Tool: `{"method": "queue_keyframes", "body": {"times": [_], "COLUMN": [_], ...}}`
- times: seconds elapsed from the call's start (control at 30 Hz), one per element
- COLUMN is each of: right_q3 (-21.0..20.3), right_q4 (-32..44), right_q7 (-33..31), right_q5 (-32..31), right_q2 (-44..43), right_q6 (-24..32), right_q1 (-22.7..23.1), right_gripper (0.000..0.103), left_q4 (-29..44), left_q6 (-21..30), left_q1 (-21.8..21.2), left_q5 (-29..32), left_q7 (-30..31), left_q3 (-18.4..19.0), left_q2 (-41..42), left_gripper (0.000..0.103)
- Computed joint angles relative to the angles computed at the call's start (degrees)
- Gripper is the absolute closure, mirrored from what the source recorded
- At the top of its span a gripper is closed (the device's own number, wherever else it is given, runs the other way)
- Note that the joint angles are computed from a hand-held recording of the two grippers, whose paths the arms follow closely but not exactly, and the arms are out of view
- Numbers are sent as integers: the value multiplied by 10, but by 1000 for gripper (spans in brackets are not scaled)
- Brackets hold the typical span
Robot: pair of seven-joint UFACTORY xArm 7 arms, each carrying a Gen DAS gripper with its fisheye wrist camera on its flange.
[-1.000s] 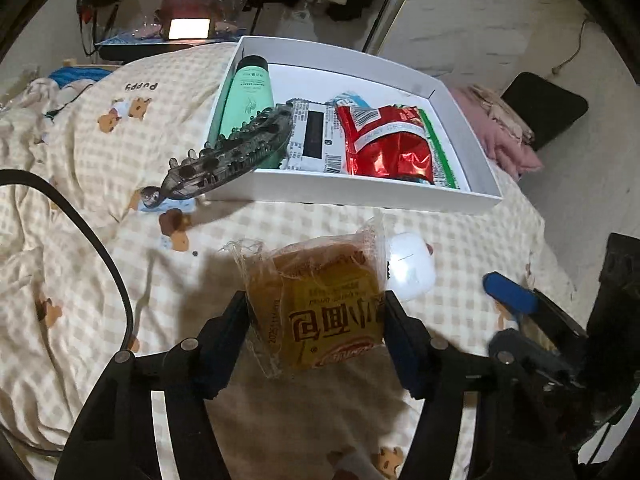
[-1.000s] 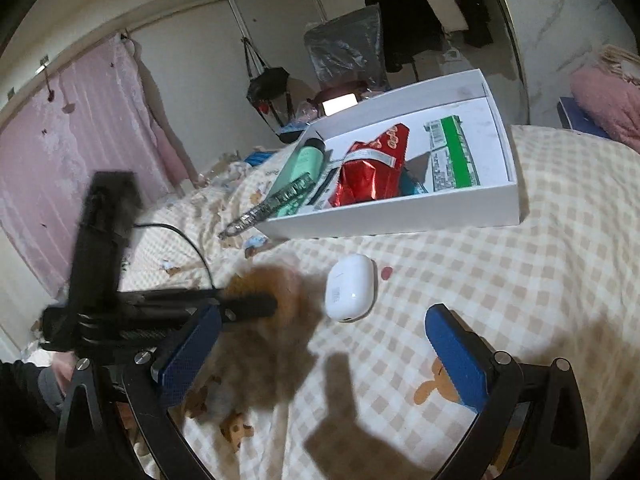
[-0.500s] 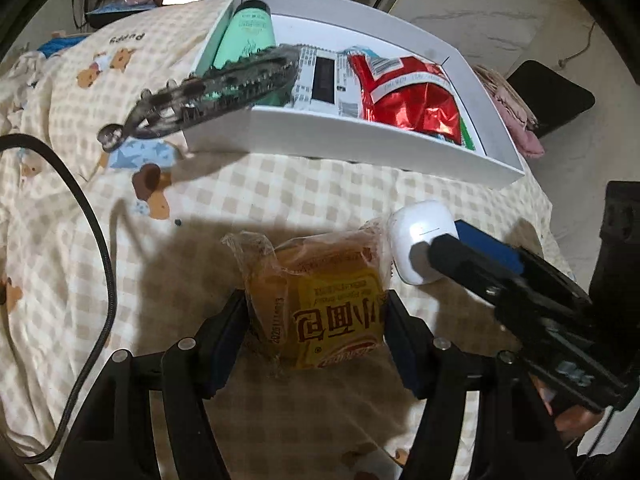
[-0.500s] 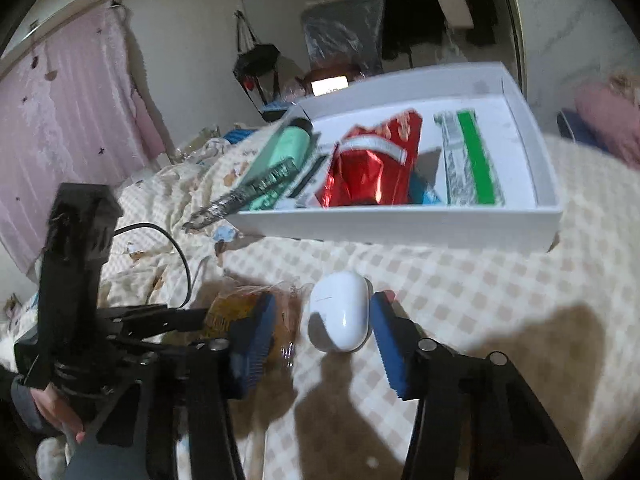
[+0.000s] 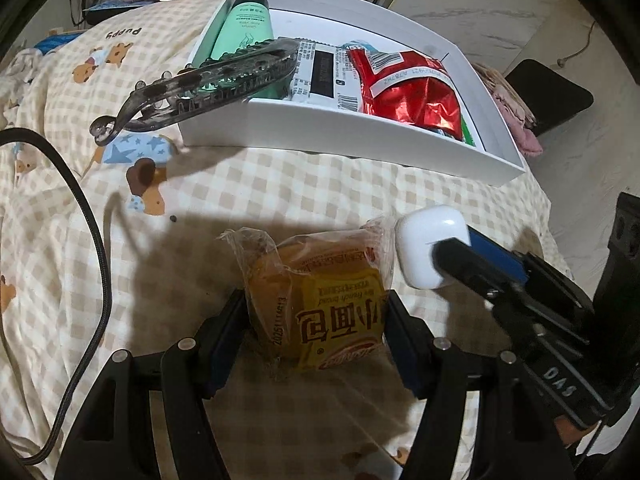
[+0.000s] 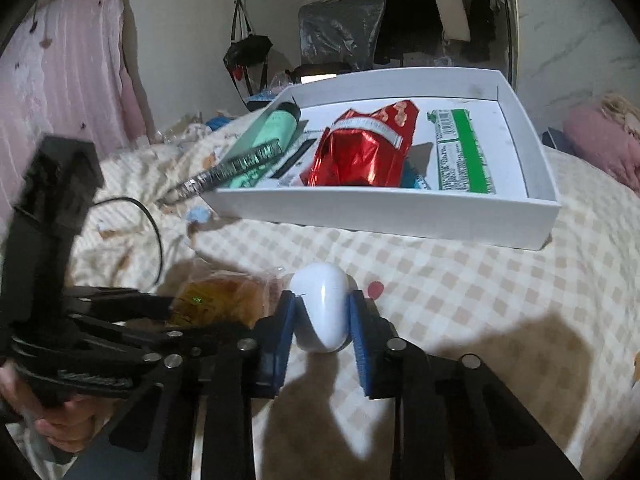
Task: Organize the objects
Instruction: 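Close the right tool on the white earbud case, then carry the bun and earbud case over the white box with both tools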
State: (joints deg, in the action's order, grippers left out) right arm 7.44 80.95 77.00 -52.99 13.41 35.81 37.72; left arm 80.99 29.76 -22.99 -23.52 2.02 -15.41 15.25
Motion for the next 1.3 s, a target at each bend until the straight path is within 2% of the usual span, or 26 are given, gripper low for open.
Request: {"method": "queue_keyframes", "body": {"times": [0.13,0.33,0.57,0.6,0.67,0.7,0.77,1.0,1.17,1.23,1.3], "right_q3": [5,19,27,26,21,16,4,3,-11,-14,-16], "right_q4": [-26,-48,-60,-62,-73,-84,-104,-136,-132,-127,-115], "right_q7": [2,16,-6,-9,-2,11,54,112,155,138,123], "right_q5": [21,14,57,63,68,62,30,6,-30,-10,-7], "right_q2": [-27,-57,-53,-53,-57,-62,-72,-99,-102,-104,-111], "right_q6": [-21,-34,-92,-99,-128,-157,-206,-289,-382,-396,-384], "right_q1": [-11,-25,-44,-44,-47,-50,-55,-85,-100,-102,-101], "right_gripper": [78,79,80,80,80,80,80,80,80,80,81], "left_q4": [2,2,4,-10,-15,-14,-13,4,43,63,86], "left_q6": [0,1,0,-3,-5,-3,-8,13,19,13,-7], "left_q1": [0,1,-1,12,35,38,26,22,22,20,10], "left_q5": [0,-5,-2,-26,-110,-132,-128,-171,-178,-162,-118], "left_q7": [0,3,-1,22,98,119,124,154,158,152,133], "left_q3": [0,-1,0,-7,-32,-34,-25,-16,-8,-2,6], "left_q2": [1,2,1,-12,-21,-24,-30,-36,-29,-25,-19], "left_gripper": [34,34,34,34,34,34,34,34,34,34,34]}}
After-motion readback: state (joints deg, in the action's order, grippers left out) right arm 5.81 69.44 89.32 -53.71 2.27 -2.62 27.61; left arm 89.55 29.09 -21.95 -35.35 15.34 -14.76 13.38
